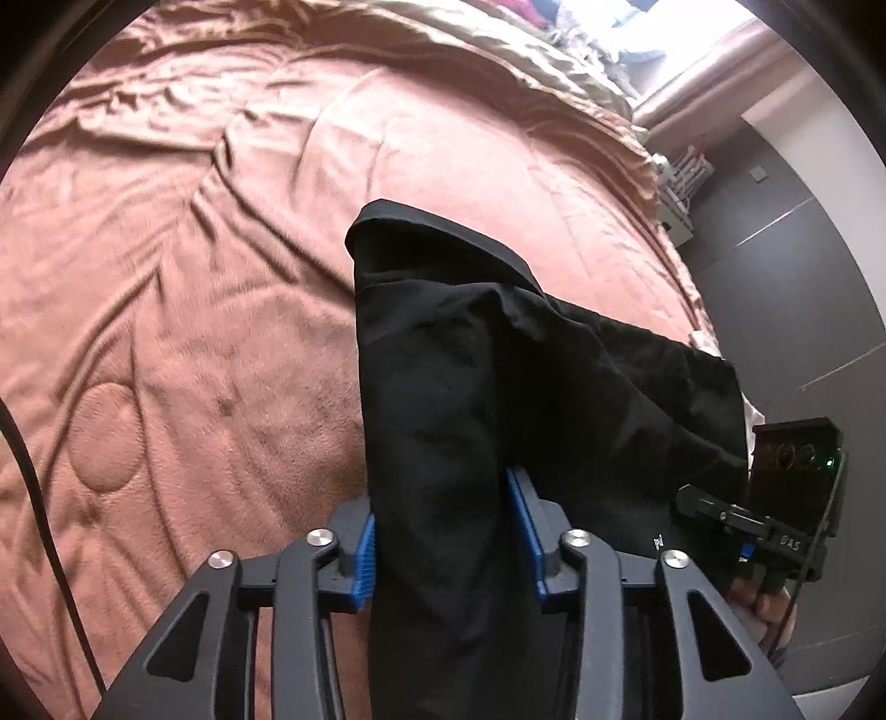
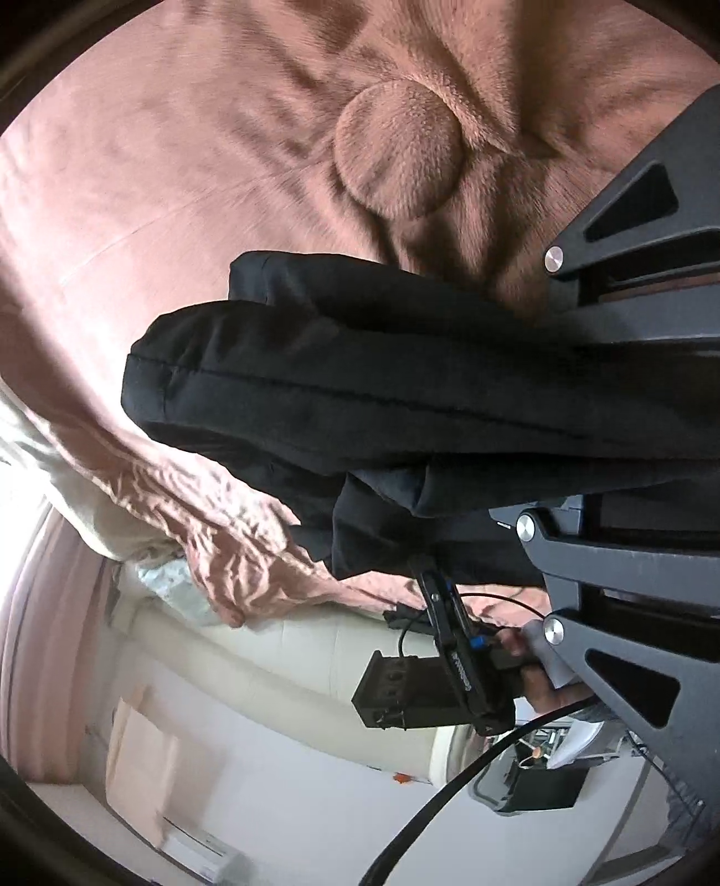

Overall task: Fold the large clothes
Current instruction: 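Lift the folded jacket off the bed with both tools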

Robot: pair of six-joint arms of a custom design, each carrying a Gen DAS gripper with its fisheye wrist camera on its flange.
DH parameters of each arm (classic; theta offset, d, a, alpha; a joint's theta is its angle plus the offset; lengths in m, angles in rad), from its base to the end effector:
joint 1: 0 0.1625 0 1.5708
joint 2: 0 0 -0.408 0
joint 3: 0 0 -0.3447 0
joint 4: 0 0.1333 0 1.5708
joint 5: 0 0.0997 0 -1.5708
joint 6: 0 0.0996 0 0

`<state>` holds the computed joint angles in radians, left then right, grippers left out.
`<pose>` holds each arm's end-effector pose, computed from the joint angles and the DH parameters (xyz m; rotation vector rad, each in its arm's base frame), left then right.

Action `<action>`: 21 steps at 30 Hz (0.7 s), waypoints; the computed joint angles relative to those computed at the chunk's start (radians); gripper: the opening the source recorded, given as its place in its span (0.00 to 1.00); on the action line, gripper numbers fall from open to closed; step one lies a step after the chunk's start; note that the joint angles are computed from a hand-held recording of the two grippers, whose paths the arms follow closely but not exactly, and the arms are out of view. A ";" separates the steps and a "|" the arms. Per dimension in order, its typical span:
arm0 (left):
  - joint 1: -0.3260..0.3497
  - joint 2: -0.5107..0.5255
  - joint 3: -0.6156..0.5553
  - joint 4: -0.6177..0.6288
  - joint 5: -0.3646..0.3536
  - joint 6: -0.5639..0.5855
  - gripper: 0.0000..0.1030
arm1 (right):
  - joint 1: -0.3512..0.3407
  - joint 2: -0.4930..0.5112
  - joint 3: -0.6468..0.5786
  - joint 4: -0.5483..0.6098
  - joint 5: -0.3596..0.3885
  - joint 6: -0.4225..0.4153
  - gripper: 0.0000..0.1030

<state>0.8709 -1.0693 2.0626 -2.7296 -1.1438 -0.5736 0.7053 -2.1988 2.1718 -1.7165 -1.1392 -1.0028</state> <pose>-0.1870 -0.4930 0.1585 0.1284 2.8407 -0.5561 -0.0530 -0.2749 0.4300 -0.2580 2.9366 -0.6712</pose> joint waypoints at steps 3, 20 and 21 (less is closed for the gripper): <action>-0.020 -0.041 0.037 -0.042 0.001 -0.005 0.34 | 0.008 -0.058 0.018 0.024 0.019 -0.014 0.13; -0.257 -0.387 0.170 0.038 0.210 -0.087 0.27 | 0.394 -0.257 0.119 -0.072 0.017 0.199 0.13; -0.274 -0.417 0.177 0.063 0.229 -0.099 0.27 | 0.424 -0.259 0.127 -0.089 0.014 0.218 0.13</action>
<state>0.5969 -1.4862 2.2394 -2.6662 -0.9145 -0.6725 1.1292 -2.4578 2.2992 -1.8052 -1.1255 -0.7844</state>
